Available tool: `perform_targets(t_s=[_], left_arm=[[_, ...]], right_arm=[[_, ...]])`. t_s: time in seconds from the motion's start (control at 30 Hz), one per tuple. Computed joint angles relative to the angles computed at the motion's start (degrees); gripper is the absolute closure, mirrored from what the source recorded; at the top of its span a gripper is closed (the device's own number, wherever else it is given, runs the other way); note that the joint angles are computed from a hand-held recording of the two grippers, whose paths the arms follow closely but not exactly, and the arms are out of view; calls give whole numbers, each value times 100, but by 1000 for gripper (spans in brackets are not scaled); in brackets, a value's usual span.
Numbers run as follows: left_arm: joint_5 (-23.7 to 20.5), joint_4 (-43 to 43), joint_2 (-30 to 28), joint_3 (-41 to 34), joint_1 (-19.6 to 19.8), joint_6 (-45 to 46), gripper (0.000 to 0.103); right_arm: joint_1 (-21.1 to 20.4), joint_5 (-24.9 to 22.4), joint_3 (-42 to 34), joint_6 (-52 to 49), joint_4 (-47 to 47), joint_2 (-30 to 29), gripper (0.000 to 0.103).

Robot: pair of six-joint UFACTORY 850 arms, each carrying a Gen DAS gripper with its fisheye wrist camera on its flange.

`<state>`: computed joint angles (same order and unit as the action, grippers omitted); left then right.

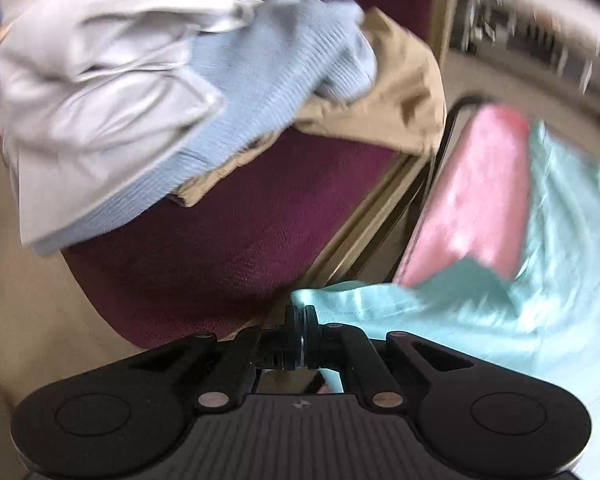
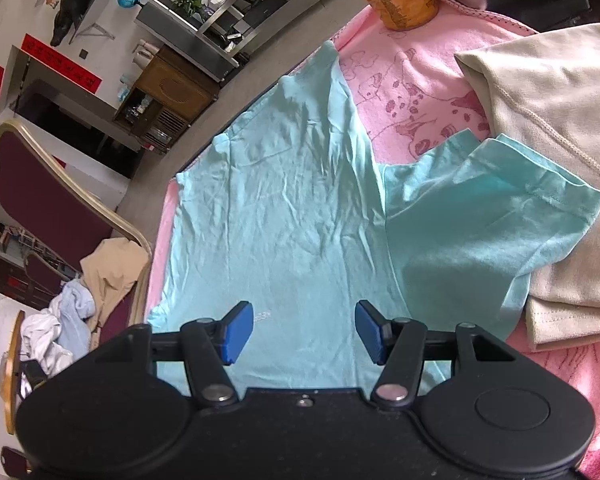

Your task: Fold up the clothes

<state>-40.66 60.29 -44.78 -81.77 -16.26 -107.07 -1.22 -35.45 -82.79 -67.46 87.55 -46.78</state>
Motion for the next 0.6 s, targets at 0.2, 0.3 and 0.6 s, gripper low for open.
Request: perform_targets(t_s=[0.2, 0.3, 0.6], left_arm=[[-602, 274, 366, 434, -377, -334, 79], [731, 1521, 889, 1170, -515, -1273, 78], [979, 907, -25, 187, -903, 674, 70]], right_arm=[[-122, 37, 347, -401, 404, 247, 47], [-181, 0, 497, -427, 499, 322, 48], [746, 1870, 332, -596, -1863, 230, 72]])
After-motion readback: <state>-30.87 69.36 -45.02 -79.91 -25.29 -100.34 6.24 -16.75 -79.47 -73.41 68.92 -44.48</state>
